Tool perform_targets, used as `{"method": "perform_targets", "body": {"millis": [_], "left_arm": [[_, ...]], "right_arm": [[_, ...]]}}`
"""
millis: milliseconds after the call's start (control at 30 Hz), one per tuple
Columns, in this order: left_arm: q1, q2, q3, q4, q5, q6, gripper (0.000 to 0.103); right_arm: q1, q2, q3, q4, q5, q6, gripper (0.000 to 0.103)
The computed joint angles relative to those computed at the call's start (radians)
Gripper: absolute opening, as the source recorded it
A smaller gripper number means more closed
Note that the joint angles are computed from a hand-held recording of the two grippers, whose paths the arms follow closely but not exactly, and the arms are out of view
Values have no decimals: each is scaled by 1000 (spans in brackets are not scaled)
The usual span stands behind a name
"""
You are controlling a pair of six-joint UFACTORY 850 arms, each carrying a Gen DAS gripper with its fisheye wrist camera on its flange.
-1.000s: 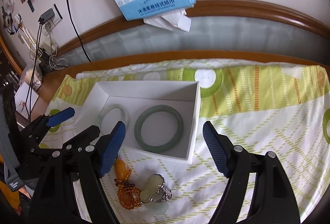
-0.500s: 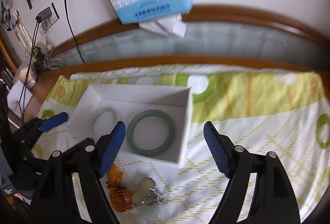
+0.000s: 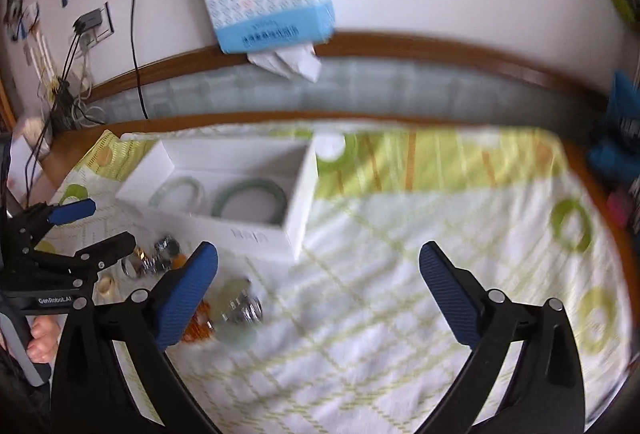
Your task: Organize jewelry
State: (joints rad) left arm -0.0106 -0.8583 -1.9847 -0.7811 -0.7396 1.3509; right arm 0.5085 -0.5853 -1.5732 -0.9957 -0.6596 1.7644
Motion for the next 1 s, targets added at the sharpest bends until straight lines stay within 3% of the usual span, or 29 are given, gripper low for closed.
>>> {"method": "perform_targets", "body": {"millis": [167, 233, 333, 400, 533, 700, 833, 933, 1000], "left_arm": [[-28, 27, 72, 50, 144, 22, 95], [-35, 24, 82, 108, 210, -26, 98], [-21, -2, 40, 234, 202, -189, 99], [5, -35, -23, 257, 118, -271, 99], [26, -50, -56, 249, 81, -312, 98], [18, 52, 110, 63, 203, -43, 98], [2, 98, 195, 27, 283, 55, 98], [0, 91, 186, 61, 279, 18, 98], [5, 78, 167, 57, 260, 12, 98]], "right_arm": [[-51, 17, 54, 140, 153, -26, 96], [-54, 9, 41, 202, 143, -79, 96], [-46, -2, 23, 212, 113, -106, 96], [-42, -13, 7, 223, 99, -130, 96], [-29, -22, -9, 181, 96, -138, 96], [7, -71, -86, 136, -11, -231, 95], [22, -131, -168, 150, -212, -323, 95], [2, -96, -116, 157, -228, -249, 89], [-17, -55, -58, 162, -176, -182, 84]]}}
